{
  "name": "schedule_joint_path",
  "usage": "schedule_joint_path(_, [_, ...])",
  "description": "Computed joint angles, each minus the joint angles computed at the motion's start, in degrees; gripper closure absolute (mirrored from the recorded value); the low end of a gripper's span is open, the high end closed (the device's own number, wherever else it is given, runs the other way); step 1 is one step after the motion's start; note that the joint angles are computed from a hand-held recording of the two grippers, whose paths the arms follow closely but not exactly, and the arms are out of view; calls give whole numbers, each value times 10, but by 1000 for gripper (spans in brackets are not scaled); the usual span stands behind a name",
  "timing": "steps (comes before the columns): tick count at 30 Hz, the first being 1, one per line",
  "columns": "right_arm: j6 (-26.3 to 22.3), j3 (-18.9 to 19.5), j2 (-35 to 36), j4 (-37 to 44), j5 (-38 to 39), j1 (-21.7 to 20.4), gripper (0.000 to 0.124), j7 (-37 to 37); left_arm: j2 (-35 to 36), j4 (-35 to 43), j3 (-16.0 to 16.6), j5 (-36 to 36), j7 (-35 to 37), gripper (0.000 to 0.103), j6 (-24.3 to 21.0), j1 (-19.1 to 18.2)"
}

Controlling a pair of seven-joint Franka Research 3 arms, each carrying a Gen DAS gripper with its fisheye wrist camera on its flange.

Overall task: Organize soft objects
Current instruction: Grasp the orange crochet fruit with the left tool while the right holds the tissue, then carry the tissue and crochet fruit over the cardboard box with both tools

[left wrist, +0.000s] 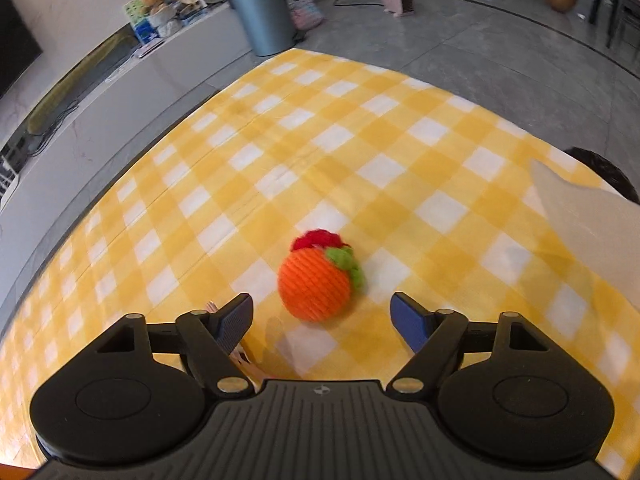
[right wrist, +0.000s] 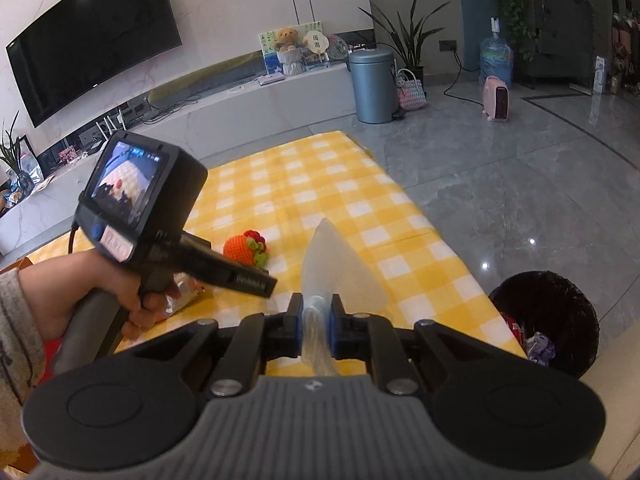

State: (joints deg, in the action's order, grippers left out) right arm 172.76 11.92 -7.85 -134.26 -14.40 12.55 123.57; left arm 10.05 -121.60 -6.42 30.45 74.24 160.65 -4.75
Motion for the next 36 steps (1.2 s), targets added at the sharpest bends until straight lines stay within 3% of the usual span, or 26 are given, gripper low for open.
schedule_joint_path(1, [-1, -2, 1, 1, 5, 3, 113, -4, 3, 2, -1, -3, 4, 19, 2, 2])
schedule_joint_path(3, [0, -6, 5, 4, 16, 9, 113, -14, 6, -1, -9, -28, 34, 39, 16, 11])
schedule_joint_path(5, [-3, -8, 8, 7, 24, 14, 114, -23, 10, -1, -12, -47, 54, 49, 27, 16])
schedule_joint_path(10, [-12, -8, 11, 11, 18, 16, 114, -21, 7, -12, -1, -29, 59, 51, 57, 10])
schedule_joint_path(14, [-16, -14, 16, 16, 25, 23, 114, -30, -6, -23, 35, 72, -38, 51, 67, -15])
schedule_joint_path(21, [-3, -30, 21, 16, 86, 51, 115, -106, -51, -67, 21, 79, -65, 51, 84, 10])
schedule_joint_path(25, [15, -24, 24, 16, 89, 46, 116, -100, -90, -95, 7, 35, -35, 51, 97, 25])
schedule_joint_path(29, [27, -37, 29, 17, 163, 72, 116, -165, -144, -131, 0, -51, 40, 51, 114, 23])
schedule_joint_path(33, [42, -54, 27, 17, 262, 107, 117, -253, -213, -176, 4, -86, 69, 51, 146, 16])
schedule_joint_path(36, [54, -80, 24, 23, 397, 159, 117, -377, -272, -213, 59, -164, 127, 51, 164, -47])
